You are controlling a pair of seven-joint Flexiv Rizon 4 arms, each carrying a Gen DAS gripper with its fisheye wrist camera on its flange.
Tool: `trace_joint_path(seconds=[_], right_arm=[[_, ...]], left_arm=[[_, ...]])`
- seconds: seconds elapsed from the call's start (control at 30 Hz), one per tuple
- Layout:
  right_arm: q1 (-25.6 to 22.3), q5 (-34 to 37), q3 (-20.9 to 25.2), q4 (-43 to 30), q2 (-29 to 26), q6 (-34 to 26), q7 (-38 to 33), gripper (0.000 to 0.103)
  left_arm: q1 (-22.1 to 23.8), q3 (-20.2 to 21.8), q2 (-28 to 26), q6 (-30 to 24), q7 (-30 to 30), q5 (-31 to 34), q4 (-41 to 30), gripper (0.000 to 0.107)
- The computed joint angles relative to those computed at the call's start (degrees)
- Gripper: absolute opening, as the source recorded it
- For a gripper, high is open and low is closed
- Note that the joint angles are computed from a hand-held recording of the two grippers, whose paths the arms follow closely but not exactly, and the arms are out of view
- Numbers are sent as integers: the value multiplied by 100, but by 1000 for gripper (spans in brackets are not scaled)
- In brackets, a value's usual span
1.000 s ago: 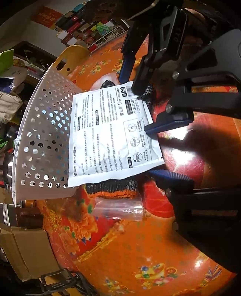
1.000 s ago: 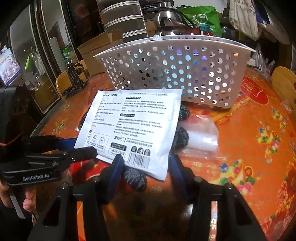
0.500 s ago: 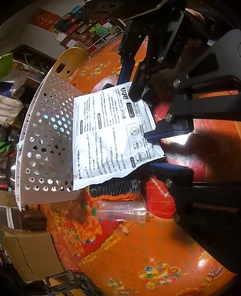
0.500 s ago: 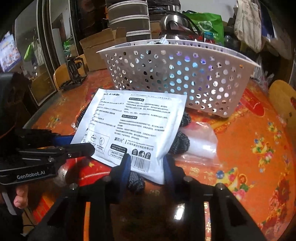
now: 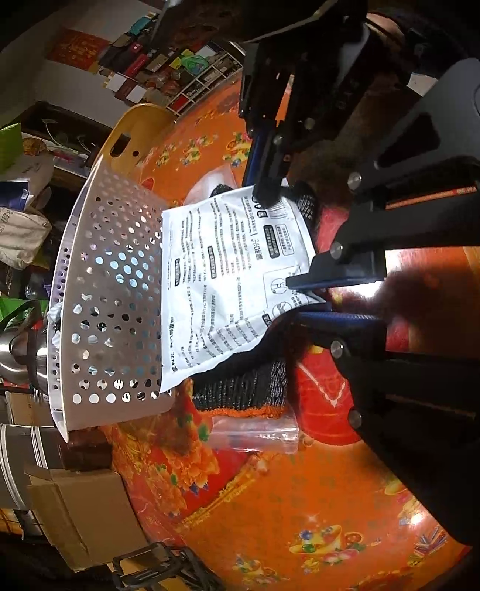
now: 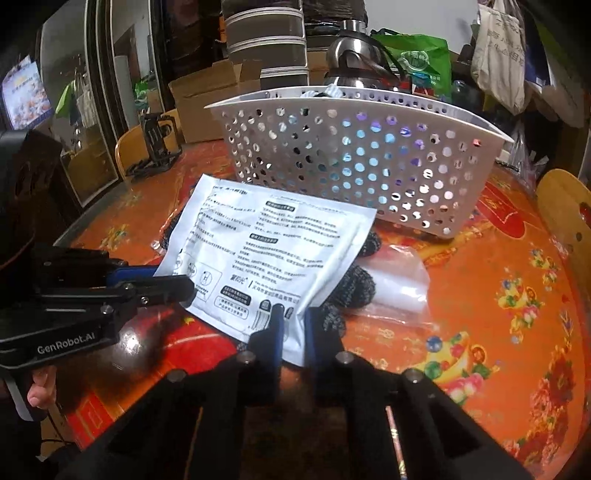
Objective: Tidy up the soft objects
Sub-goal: 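Lift the white sachet with both grippers and lower it into the basket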
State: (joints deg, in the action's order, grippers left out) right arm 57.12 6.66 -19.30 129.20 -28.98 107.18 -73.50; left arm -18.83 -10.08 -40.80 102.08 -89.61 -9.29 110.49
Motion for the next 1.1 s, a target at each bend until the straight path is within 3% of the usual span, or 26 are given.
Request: trace_joint_path(seconds=[0.23, 0.43, 0.63, 0.73, 0.9, 0.97, 1.03, 1.1], right_arm=[[179, 211, -81, 116, 121, 217, -206, 4], [-344, 123, 383, 19, 91, 11, -131, 4], [-256, 31, 237, -12, 75, -122, 104, 7], [-392, -154, 283, -104, 73, -278, 286, 18], [-1091, -660, 820, -369, 58, -590, 568, 47], [-1481, -821, 1207, -476, 11, -641, 584, 48], [-1238, -946, 934, -420, -47, -484, 732, 48], [-649, -865, 359, -283, -58, -328, 719, 35]], left_arm=[[19, -11, 90, 384, -31, 105, 122, 10], [33, -38, 48, 260, 15, 112, 125, 10], [78, -67, -40, 178, 46, 120, 77, 10], [50, -33, -61, 105, 88, 116, 35, 10], [227, -199, -111, -4, 160, 143, -9, 11], [331, -301, -142, -36, 186, 159, -38, 11], [454, -434, -186, -81, 233, 190, -72, 11], [451, -434, -202, -74, 246, 194, -83, 11]])
